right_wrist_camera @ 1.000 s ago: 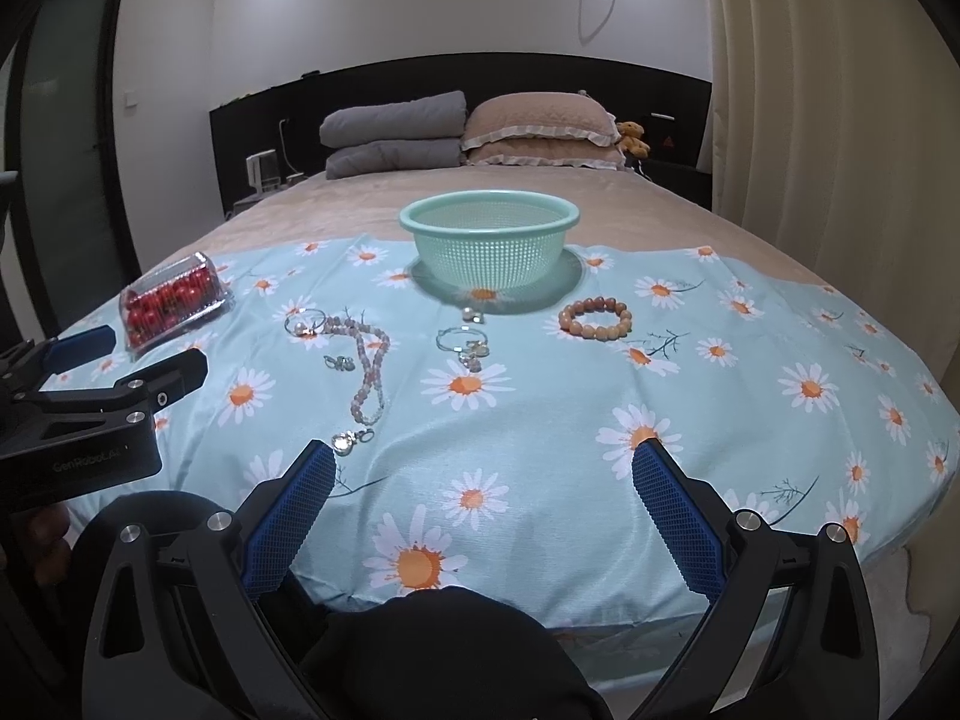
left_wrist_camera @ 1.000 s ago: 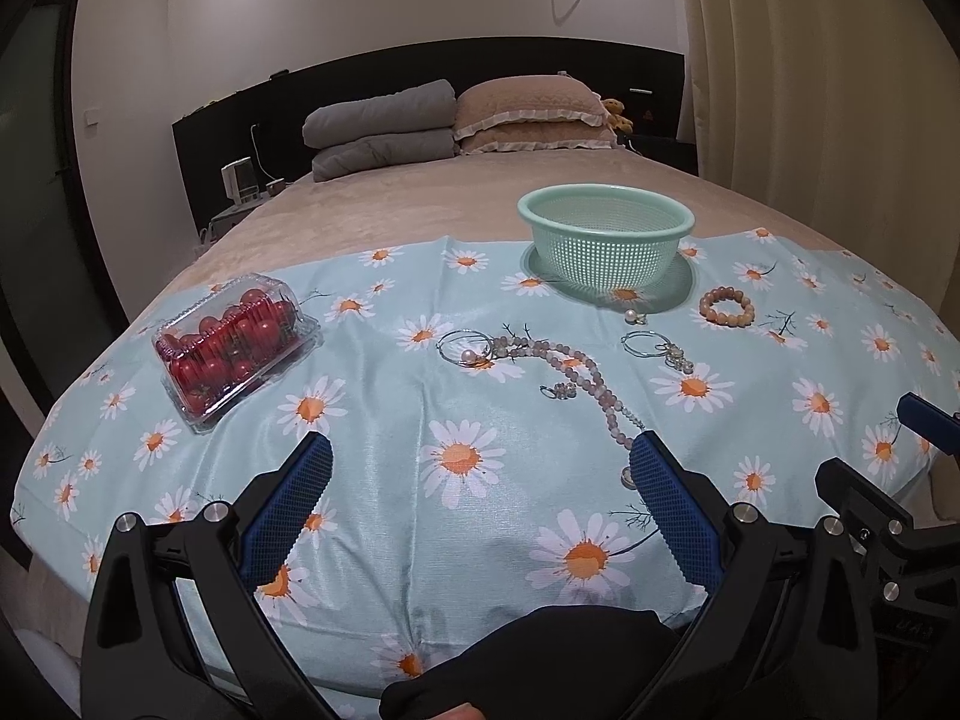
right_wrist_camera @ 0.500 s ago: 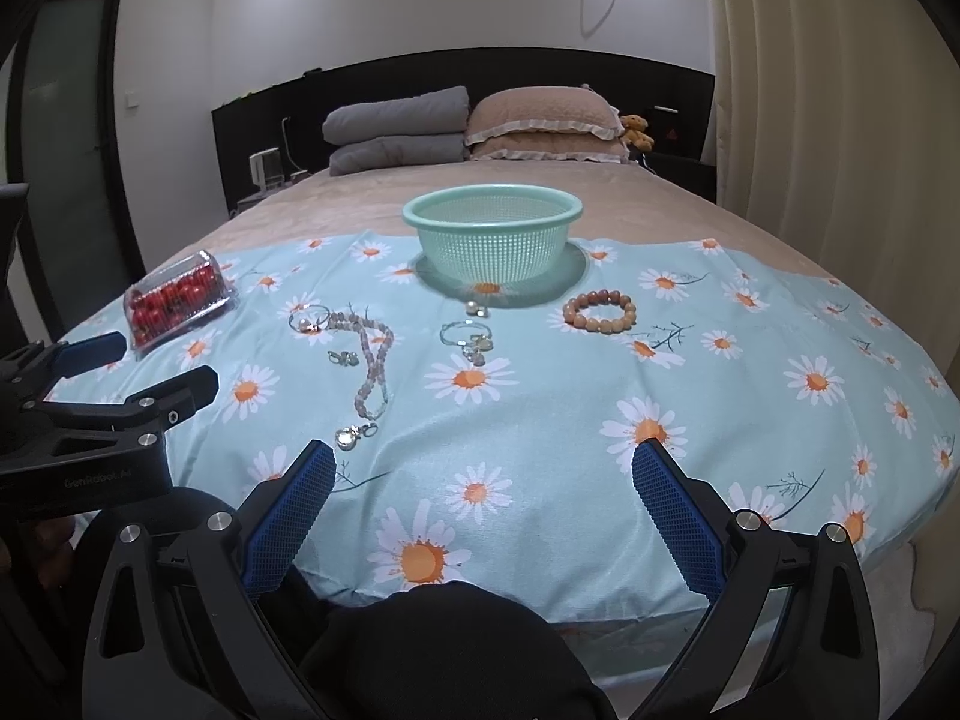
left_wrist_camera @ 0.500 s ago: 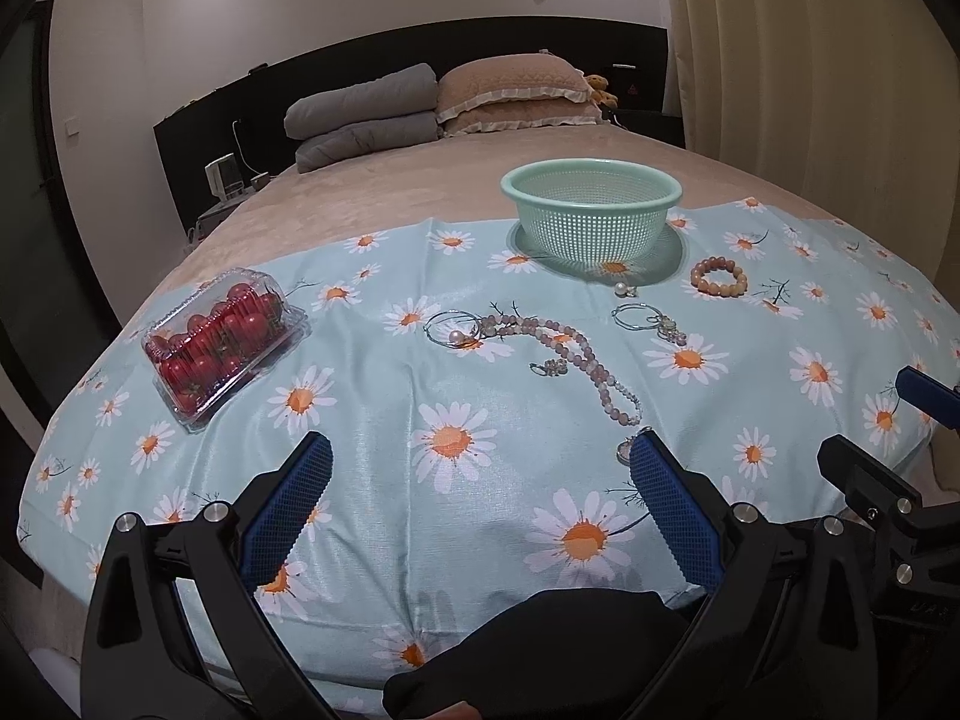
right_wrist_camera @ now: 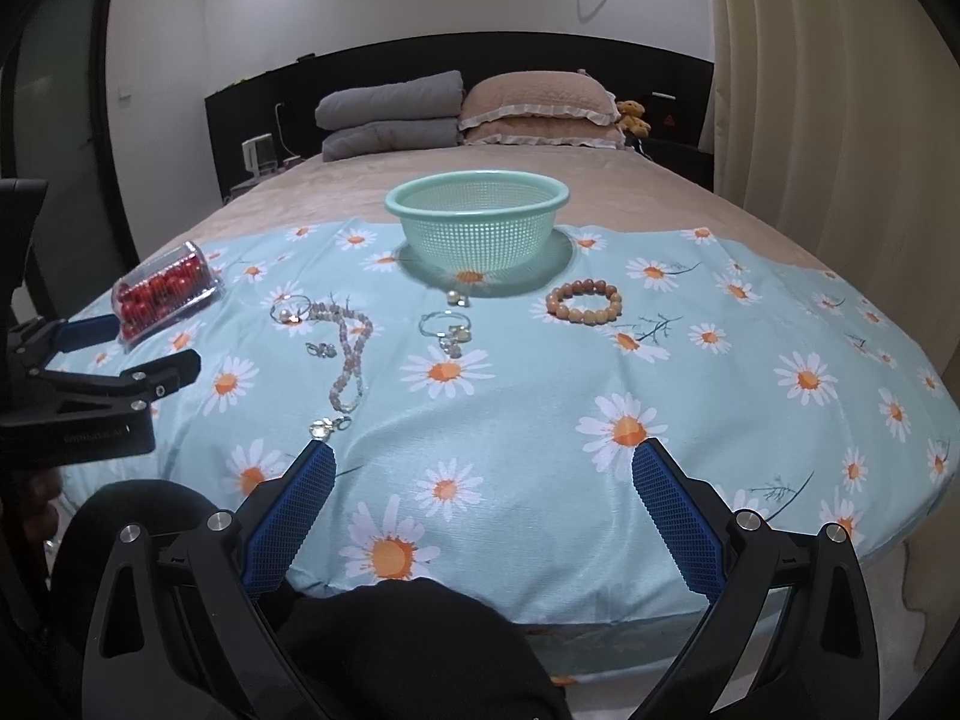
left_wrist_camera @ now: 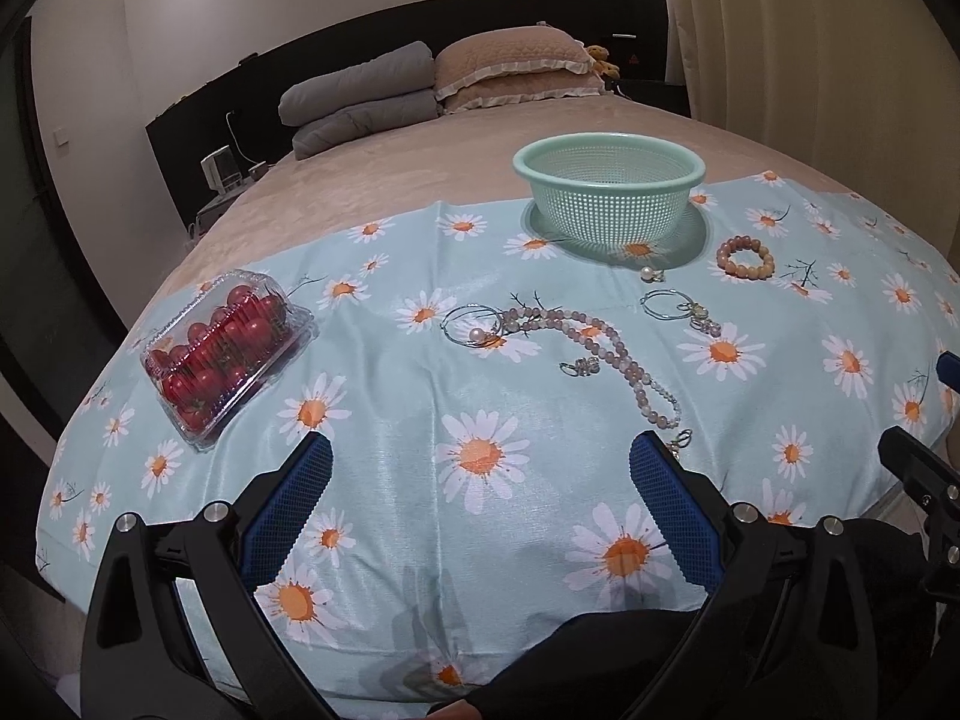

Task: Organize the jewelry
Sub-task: 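Grasp the silver hoop earring with the left tool while the right tool grasps the wooden bead bracelet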

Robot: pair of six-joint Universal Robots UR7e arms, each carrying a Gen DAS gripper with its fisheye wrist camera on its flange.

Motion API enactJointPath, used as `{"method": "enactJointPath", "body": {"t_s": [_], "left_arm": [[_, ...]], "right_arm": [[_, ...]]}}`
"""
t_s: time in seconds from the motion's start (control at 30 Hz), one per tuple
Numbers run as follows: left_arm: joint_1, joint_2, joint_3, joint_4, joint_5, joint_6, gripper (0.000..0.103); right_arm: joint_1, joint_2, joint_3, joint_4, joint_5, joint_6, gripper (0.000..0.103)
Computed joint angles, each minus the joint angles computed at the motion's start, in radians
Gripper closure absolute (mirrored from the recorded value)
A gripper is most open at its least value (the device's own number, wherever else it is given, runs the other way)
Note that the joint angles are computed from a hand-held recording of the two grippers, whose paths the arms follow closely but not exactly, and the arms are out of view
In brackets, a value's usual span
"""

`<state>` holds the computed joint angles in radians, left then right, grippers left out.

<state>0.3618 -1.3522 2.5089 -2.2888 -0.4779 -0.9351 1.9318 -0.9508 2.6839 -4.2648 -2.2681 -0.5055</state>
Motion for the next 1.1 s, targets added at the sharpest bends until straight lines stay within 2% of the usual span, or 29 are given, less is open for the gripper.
{"method": "enactJointPath", "body": {"t_s": [0.1, 0.2, 0.43, 0.67, 0.93, 1.1], "left_arm": [[0.044, 0.02, -0.02, -0.027, 0.015, 0.042, 0.006], [0.094, 0.045, -0.045, -0.043, 0.024, 0.072, 0.006], [0.207, 0.1, -0.093, -0.177, 0.026, 0.197, 0.006], [0.297, 0.195, -0.155, -0.369, 0.015, 0.386, 0.006], [0.389, 0.274, -0.226, -0.504, -0.025, 0.537, 0.006], [0.423, 0.316, -0.264, -0.559, -0.041, 0.611, 0.006]], "right_arm": [[-0.011, 0.023, -0.025, -0.048, -0.037, -0.082, 0.008], [-0.043, 0.001, -0.042, -0.031, -0.034, -0.114, 0.008], [-0.135, -0.051, -0.108, 0.054, 0.007, -0.141, 0.008], [-0.203, -0.068, -0.218, 0.156, 0.05, -0.174, 0.008], [-0.286, -0.072, -0.328, 0.343, 0.126, -0.097, 0.008], [-0.312, -0.037, -0.39, 0.387, 0.135, -0.1, 0.008]]}}
